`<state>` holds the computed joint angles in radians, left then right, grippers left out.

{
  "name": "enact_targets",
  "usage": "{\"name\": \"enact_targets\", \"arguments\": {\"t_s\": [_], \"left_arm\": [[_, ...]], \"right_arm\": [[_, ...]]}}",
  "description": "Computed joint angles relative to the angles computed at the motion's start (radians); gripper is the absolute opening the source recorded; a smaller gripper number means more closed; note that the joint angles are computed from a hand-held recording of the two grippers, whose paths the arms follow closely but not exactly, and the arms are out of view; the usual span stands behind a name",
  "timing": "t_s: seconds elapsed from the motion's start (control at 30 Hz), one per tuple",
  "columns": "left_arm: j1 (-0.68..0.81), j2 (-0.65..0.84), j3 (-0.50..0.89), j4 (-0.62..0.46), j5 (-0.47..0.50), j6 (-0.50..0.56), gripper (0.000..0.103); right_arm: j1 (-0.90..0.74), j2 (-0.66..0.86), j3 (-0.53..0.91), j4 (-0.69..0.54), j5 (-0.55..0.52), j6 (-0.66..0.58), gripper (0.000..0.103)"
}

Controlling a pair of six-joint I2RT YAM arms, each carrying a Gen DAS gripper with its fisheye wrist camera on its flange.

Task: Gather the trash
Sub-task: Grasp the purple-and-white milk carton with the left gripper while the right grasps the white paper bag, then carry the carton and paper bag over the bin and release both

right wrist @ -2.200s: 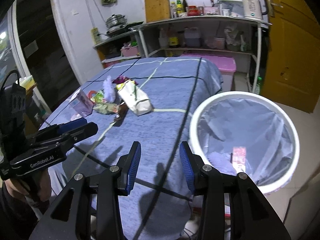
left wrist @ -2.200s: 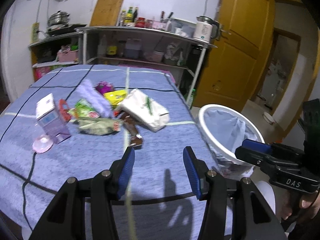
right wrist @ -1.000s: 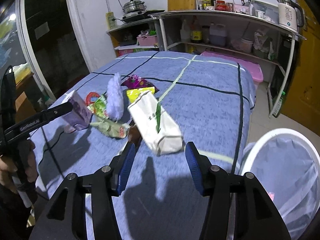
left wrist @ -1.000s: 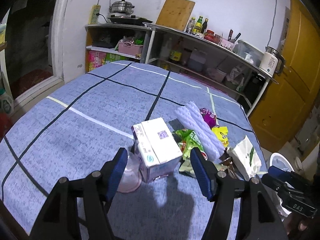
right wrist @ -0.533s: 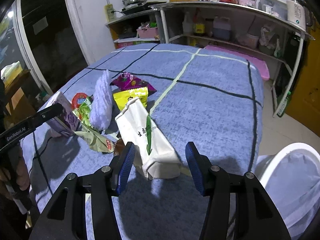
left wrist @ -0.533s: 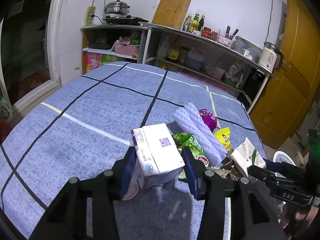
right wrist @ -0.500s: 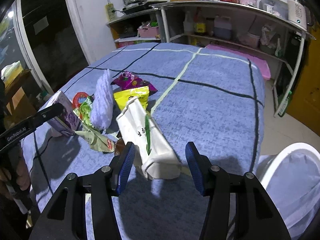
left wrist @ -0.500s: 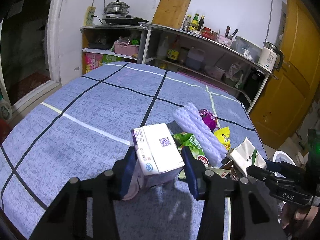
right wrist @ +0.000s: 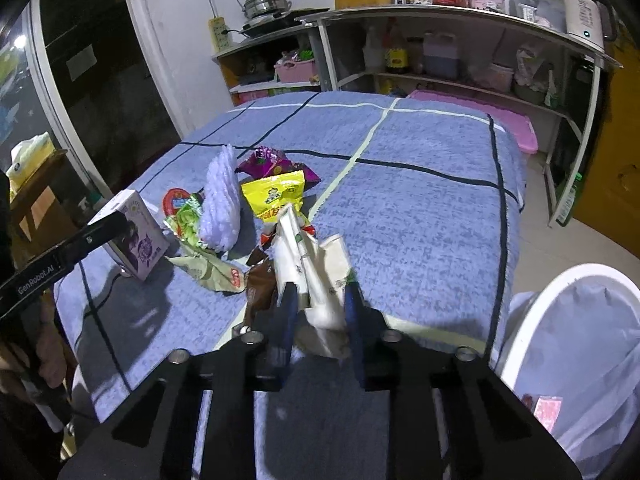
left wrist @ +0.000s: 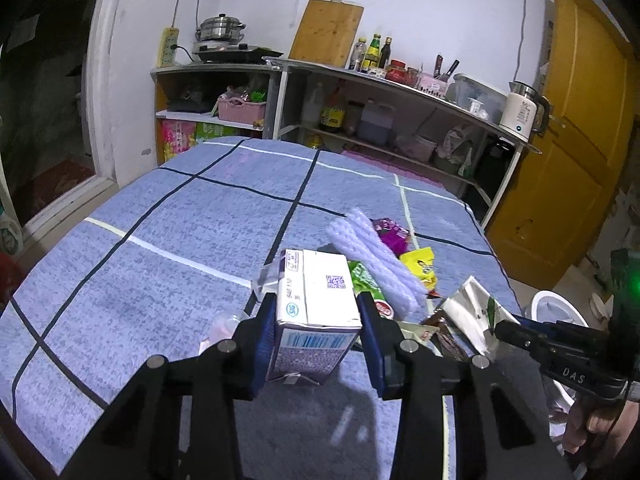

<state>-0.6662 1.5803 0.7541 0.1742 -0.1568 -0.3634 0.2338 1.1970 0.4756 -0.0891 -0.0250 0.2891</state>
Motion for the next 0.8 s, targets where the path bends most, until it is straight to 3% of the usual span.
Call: {"name": "enact_targets", "arguments": {"t_s": [0.47,0.8], "left_arm": [[-0.097,-0.116,-0.035,-0.042,-0.023,0.006,0.041],[-0.194,-0.129,-0.02,-0.063,-0.038,-0.003,0.041]], "right_arm": [[0.104,-0.261,-0.06,-0.154,0.11,0.041,0.014],[0.132,-0.515,-0.089,-0.341,0.166,0.087,0.014]]}}
